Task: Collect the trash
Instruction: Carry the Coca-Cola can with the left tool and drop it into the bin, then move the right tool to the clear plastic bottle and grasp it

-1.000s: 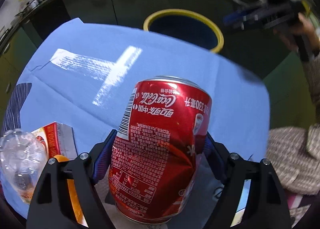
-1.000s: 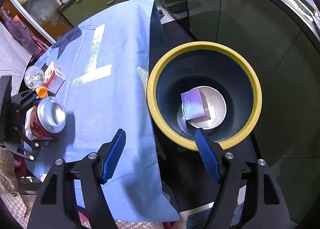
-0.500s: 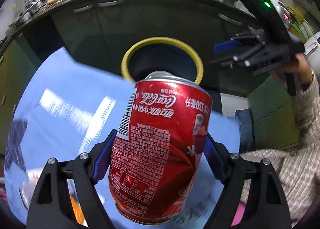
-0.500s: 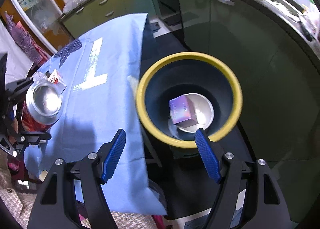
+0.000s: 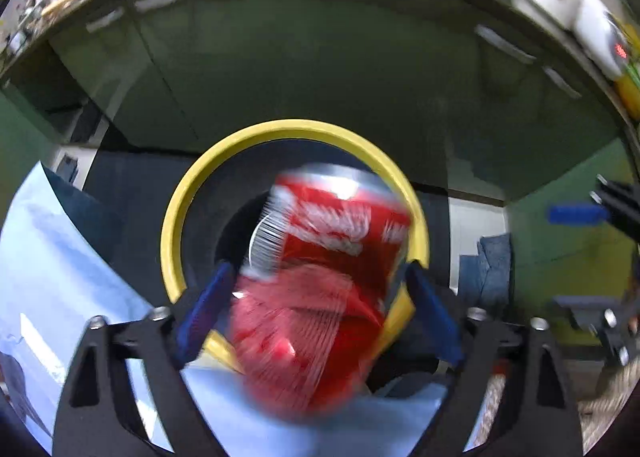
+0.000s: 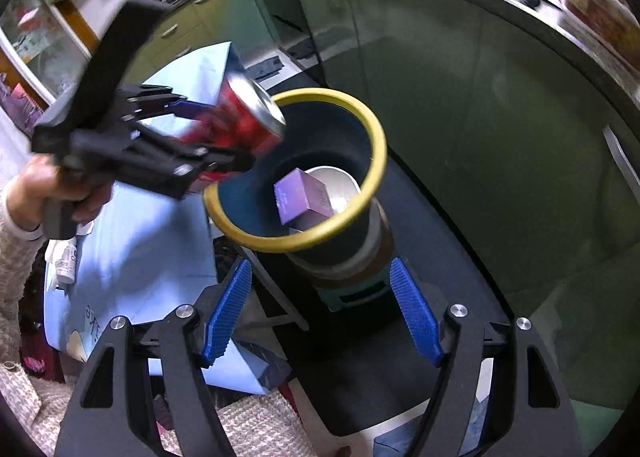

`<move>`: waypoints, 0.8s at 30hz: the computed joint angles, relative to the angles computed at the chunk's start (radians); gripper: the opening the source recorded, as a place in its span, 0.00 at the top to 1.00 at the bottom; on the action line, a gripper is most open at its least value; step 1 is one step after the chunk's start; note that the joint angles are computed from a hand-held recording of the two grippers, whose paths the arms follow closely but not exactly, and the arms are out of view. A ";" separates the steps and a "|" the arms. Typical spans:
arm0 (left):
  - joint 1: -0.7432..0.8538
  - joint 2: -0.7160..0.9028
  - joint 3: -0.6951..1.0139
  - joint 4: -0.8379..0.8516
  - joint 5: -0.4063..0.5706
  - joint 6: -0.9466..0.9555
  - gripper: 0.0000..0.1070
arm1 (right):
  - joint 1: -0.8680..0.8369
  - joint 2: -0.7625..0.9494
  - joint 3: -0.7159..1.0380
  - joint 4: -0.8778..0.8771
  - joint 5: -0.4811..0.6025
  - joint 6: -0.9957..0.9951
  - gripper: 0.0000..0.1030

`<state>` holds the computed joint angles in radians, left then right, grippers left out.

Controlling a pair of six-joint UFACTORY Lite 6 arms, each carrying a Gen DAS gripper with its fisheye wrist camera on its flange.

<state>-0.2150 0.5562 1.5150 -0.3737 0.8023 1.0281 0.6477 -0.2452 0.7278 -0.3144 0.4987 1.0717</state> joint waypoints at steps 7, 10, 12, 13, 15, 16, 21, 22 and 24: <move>0.054 -0.087 -0.030 -0.076 0.030 0.063 0.18 | -0.016 0.018 -0.004 0.002 -0.029 0.002 0.30; 0.160 -0.208 -0.051 -0.185 0.136 0.155 0.18 | 0.006 0.093 0.058 0.027 -0.044 -0.031 0.30; 0.299 -0.288 -0.044 -0.261 0.256 0.233 0.17 | 0.044 0.166 0.129 0.005 -0.046 -0.013 0.30; 0.354 -0.302 -0.027 -0.281 0.300 0.262 0.17 | 0.058 0.192 0.155 -0.002 -0.044 -0.012 0.30; 0.525 -0.340 0.013 -0.338 0.412 0.354 0.16 | 0.091 0.265 0.248 0.035 -0.025 -0.059 0.30; 0.616 -0.348 0.037 -0.363 0.455 0.393 0.14 | 0.111 0.311 0.306 0.047 -0.017 -0.080 0.30; 0.999 -0.157 0.329 -0.465 0.637 0.485 0.13 | 0.198 0.642 0.757 0.190 0.086 -0.299 0.30; 1.060 -0.096 0.412 -0.490 0.662 0.484 0.12 | 0.210 0.711 0.861 0.212 0.129 -0.336 0.30; 1.184 0.070 0.617 -0.553 0.683 0.469 0.11 | 0.233 0.852 1.071 0.272 0.158 -0.423 0.30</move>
<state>0.9687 0.6258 2.1322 -0.9271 1.4848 1.4969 0.8807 0.6064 1.7986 -0.0425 0.6568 0.6482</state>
